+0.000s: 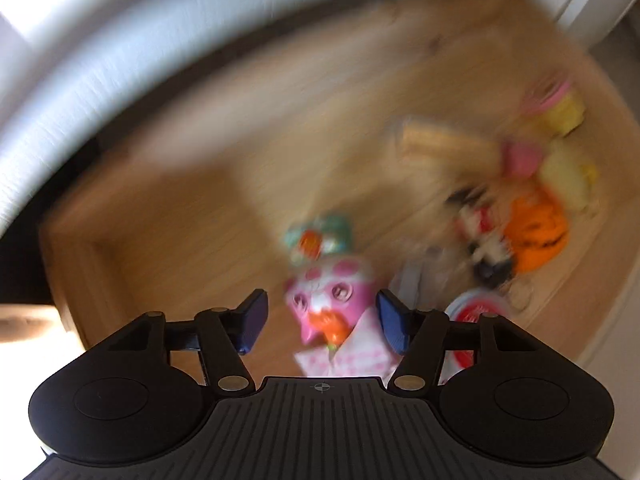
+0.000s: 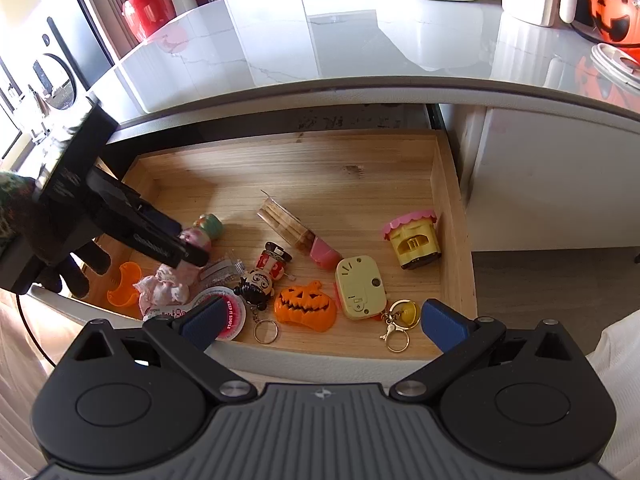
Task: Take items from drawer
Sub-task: 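Grasp the pink pig figurine with the left tool while the right tool grasps the cloth doll, then lift the pig onto the countertop with the left tool while the right tool places the cloth doll beside it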
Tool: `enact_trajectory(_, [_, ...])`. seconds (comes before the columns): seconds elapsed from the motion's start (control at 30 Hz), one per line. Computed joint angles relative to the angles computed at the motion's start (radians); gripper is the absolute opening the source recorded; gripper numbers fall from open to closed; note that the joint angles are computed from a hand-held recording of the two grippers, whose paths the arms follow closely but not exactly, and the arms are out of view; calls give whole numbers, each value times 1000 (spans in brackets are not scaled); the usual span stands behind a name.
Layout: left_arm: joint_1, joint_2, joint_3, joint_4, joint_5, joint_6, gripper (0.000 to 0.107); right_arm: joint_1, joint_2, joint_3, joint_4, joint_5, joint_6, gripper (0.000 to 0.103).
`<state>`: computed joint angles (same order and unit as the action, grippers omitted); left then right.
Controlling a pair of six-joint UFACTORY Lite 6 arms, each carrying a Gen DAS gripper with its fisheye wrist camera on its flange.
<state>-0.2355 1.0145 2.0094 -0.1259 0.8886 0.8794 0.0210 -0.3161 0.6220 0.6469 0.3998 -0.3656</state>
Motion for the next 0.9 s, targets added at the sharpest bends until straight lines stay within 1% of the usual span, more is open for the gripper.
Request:
enact_trajectory(0.03, [5,15,33,-21,31,7,63,-4,0,-1,7,0,-9,103])
enact_trajectory(0.07, [9,21,48,-38,46,11,63,-7,0,-1,13,1,-17,103])
enact_trajectory(0.1, [13,23,59,-53,57,18,56,-8,1,1,13,3,-18,103])
enact_trajectory(0.13, [17,24,68,-73,68,27,51,-13,8,8,16,11,-26,103])
enact_trajectory(0.17, [23,22,75,-93,78,35,51,-31,27,25,43,34,-66,102])
enact_trajectory(0.2, [28,23,90,-107,98,33,50,-56,60,54,74,74,-113,100])
enact_trajectory(0.23, [33,26,113,-114,126,23,49,-87,107,96,107,127,-175,96])
enact_trajectory(0.27, [40,18,120,-124,144,18,49,-106,149,140,107,167,-208,86])
enact_trajectory(0.3, [51,-5,112,-144,157,25,48,-110,181,184,73,180,-205,85])
enact_trajectory(0.33, [68,-30,102,-177,176,50,48,-111,199,220,50,176,-221,85])
enact_trajectory(0.43, [151,-108,70,-309,248,138,48,-124,267,332,105,189,-421,85])
enact_trajectory(0.5, [196,-180,-15,-385,249,183,48,-107,357,435,136,212,-562,85])
enact_trajectory(0.53, [217,-205,-48,-412,243,200,48,-86,414,488,129,216,-604,85])
enact_trajectory(0.57, [240,-222,-66,-430,247,214,48,-59,474,541,106,216,-624,82])
enact_trajectory(0.6, [262,-227,-58,-444,268,221,48,-30,533,593,67,214,-614,77])
enact_trajectory(0.63, [284,-218,-37,-459,296,219,47,6,606,657,9,217,-578,73])
enact_trajectory(0.7, [313,-188,1,-491,339,200,47,58,740,776,-91,237,-509,60])
enact_trajectory(0.77, [315,-163,-21,-531,331,214,47,110,834,850,-198,211,-427,58])
enact_trajectory(0.8, [331,-136,18,-550,363,215,47,130,873,880,-248,198,-385,58])
enact_trajectory(0.87, [355,-92,85,-589,424,190,47,153,944,941,-312,206,-315,58])
enact_trajectory(0.9, [349,-63,86,-617,424,189,47,153,977,978,-327,221,-293,58])
